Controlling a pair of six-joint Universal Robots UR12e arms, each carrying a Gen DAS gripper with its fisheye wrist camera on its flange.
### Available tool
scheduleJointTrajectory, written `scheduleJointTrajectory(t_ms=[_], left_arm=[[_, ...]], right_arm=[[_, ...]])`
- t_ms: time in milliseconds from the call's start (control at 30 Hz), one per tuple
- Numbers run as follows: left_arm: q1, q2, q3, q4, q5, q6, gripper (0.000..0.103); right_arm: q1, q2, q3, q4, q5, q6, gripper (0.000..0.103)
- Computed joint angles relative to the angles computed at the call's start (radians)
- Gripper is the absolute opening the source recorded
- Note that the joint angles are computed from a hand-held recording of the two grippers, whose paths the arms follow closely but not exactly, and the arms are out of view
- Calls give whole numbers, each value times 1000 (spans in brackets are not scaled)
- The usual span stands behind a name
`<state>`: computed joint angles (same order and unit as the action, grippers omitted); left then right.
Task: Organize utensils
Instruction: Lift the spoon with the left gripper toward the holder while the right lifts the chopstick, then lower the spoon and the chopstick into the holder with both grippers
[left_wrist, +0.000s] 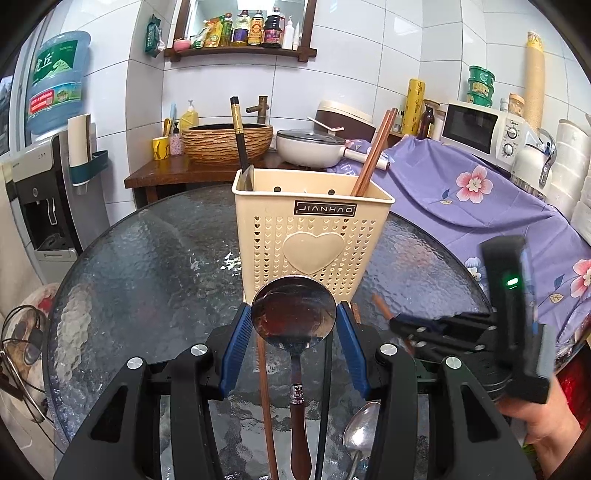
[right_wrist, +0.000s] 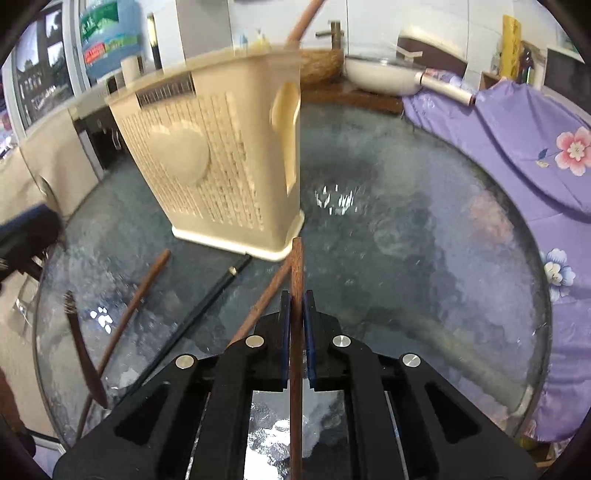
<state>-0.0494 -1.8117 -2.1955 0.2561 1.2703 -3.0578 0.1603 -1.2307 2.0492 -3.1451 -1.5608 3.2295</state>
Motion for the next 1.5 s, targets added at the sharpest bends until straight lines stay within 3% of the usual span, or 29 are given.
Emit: scheduleJointTrajectory(t_ms=[300, 567, 833, 1167, 1333, 1500], left_arm=[[15, 15, -6, 19, -24, -19, 46], [23, 35, -9, 36, -56, -27, 46], [26, 38, 3, 13, -84, -35, 46], [38, 68, 36, -24, -118, -31, 46], [46, 91, 87, -34, -138, -50, 46], [35, 83, 174, -53, -85, -86, 46]], right_arm=[[-37, -69, 66, -181, 107, 42, 7], [-55, -123, 91, -272, 195, 54, 7], [-42, -133, 79, -268, 183, 24, 7], [-52, -158, 36, -258, 240, 24, 7], [-66, -174, -33, -219, 304, 58, 7], [-59, -168, -128, -182, 267, 95, 7]])
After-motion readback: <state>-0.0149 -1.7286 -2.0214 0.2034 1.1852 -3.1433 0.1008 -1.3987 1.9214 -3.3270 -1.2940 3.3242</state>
